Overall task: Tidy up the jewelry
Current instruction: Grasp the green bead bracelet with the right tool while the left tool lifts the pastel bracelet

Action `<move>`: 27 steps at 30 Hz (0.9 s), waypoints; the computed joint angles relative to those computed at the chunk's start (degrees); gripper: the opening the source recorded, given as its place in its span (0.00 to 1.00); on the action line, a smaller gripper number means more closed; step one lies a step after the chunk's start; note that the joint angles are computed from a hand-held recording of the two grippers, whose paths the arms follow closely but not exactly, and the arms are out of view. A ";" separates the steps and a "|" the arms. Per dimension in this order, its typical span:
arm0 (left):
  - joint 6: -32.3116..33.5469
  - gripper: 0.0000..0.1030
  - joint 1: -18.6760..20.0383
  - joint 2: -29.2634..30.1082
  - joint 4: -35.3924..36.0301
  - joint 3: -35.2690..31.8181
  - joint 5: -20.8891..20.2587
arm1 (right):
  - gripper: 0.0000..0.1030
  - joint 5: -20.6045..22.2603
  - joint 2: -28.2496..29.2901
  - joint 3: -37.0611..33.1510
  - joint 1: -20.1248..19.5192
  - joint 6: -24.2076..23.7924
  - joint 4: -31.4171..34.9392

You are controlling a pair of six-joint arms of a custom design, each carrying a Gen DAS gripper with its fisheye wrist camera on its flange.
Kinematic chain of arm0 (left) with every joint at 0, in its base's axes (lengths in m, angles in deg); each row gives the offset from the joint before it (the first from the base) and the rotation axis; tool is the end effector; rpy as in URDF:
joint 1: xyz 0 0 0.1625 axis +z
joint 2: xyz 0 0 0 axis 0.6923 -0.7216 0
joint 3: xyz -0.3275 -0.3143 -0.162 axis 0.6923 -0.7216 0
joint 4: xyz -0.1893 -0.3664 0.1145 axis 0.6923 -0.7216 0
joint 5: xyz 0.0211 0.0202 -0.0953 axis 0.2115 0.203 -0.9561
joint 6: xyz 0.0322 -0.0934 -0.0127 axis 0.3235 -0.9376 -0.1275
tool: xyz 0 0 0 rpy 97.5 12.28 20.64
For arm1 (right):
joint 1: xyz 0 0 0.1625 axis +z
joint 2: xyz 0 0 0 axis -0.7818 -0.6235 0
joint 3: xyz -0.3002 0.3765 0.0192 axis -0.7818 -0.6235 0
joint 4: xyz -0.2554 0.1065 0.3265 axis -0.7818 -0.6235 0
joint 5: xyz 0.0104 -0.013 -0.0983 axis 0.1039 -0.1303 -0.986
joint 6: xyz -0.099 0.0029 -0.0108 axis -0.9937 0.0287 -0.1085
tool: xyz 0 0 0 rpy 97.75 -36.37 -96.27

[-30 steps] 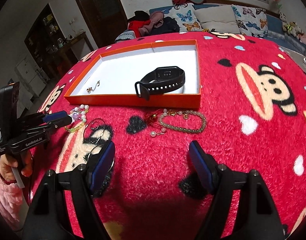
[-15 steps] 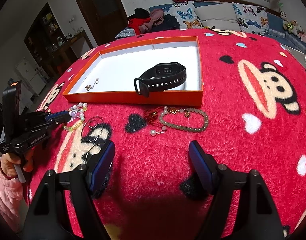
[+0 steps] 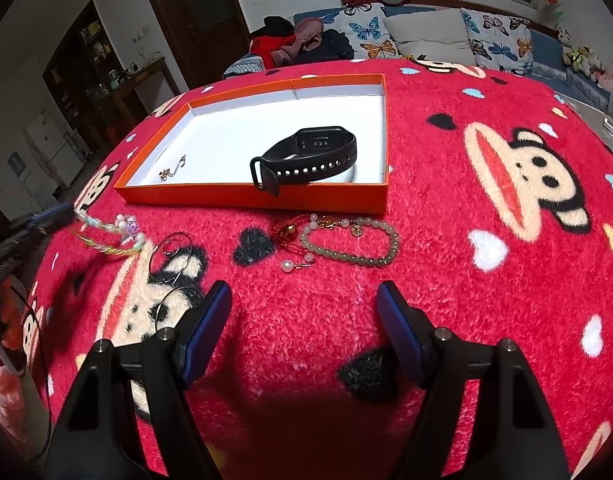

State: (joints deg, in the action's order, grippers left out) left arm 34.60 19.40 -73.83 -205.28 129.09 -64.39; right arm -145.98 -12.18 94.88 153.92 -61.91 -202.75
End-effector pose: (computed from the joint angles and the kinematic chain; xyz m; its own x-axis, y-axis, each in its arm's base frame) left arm -0.1331 -0.7324 0.3204 -0.7526 -0.1156 -0.6482 0.4217 0.6715 -0.6094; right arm 0.3095 -0.9027 0.0286 -0.7008 -0.5925 0.3972 -0.6888 0.7069 -0.1608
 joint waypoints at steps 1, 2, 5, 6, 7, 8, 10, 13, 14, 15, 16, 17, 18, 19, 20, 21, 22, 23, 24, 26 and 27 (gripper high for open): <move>0.44 0.09 -0.42 -0.36 -0.67 0.30 0.28 | 0.73 0.11 -0.02 -0.02 -0.04 0.08 0.10; 1.18 0.09 -0.86 -0.54 -1.47 0.36 0.59 | 0.73 0.17 -0.04 -0.01 -0.05 0.11 0.17; 2.87 0.09 -1.82 -0.78 -3.19 0.22 1.16 | 0.71 0.13 -0.08 0.11 -0.04 -0.02 0.05; 3.08 0.09 -2.05 -0.93 -3.40 0.14 0.98 | 0.70 0.14 -0.05 0.05 -0.06 -0.05 0.00; 3.27 0.09 -2.23 -1.11 -3.49 0.07 0.62 | 0.69 0.06 0.02 -0.08 -0.08 -0.10 -0.12; 3.40 0.09 -2.42 -1.15 -3.68 0.05 0.68 | 0.69 -0.24 0.24 -0.51 -0.12 -0.14 -0.06; 4.06 0.09 -2.81 -1.18 -4.15 -0.07 0.79 | 0.66 -0.68 0.72 -1.56 -0.19 -0.08 0.39; 5.07 0.09 -3.30 -1.11 -4.72 -0.34 1.08 | 0.61 -1.34 1.60 -3.39 -0.35 0.10 1.19; 5.36 0.09 -3.37 -1.05 -4.94 -0.51 1.09 | 0.60 -1.50 1.93 -4.04 -0.41 0.10 1.49; 5.52 0.09 -3.44 -1.05 -4.96 -0.60 1.04 | 0.58 -1.87 2.34 -4.80 -0.44 0.06 1.73; 5.72 0.09 -3.49 -0.99 -4.97 -0.75 1.19 | 0.57 -2.17 2.62 -5.30 -0.45 -0.03 1.77; 5.90 0.09 -3.51 -0.98 -5.01 -0.79 1.38 | 0.55 -2.43 2.92 -5.91 -0.49 -0.10 1.69; 6.00 0.09 -3.55 -0.95 -4.96 -0.84 1.60 | 0.52 -2.57 3.24 -6.64 -0.54 0.03 1.80; 5.95 0.09 -3.47 -0.94 -4.75 -0.97 1.54 | 0.49 -2.67 3.72 -7.84 -0.64 0.31 2.31; 5.73 0.09 -3.38 -0.96 -4.39 -1.05 1.40 | 0.47 -2.72 4.08 -8.74 -0.70 0.47 2.77; 5.53 0.09 -3.30 -0.91 -4.14 -1.12 1.40 | 0.42 -2.94 4.55 -9.88 -0.75 0.56 3.31; 5.33 0.09 -3.26 -0.86 -3.85 -1.17 1.52 | 0.40 -3.35 5.31 -11.53 -0.79 0.57 3.94; 5.28 0.09 -3.15 -0.78 -3.68 -1.26 1.49 | 0.38 -3.63 5.76 -12.46 -0.79 0.59 4.21; 5.10 0.09 -3.07 -0.74 -3.44 -1.32 1.44 | 0.35 -3.88 6.38 -13.74 -0.80 0.67 4.72; 4.89 0.09 -2.85 -0.54 -3.08 -1.56 1.31 | 0.30 -4.43 7.87 -16.82 -0.80 0.81 6.18; 4.82 0.09 -2.76 -0.44 -2.88 -1.67 1.32 | 0.27 -4.84 8.71 -18.43 -0.77 0.79 6.87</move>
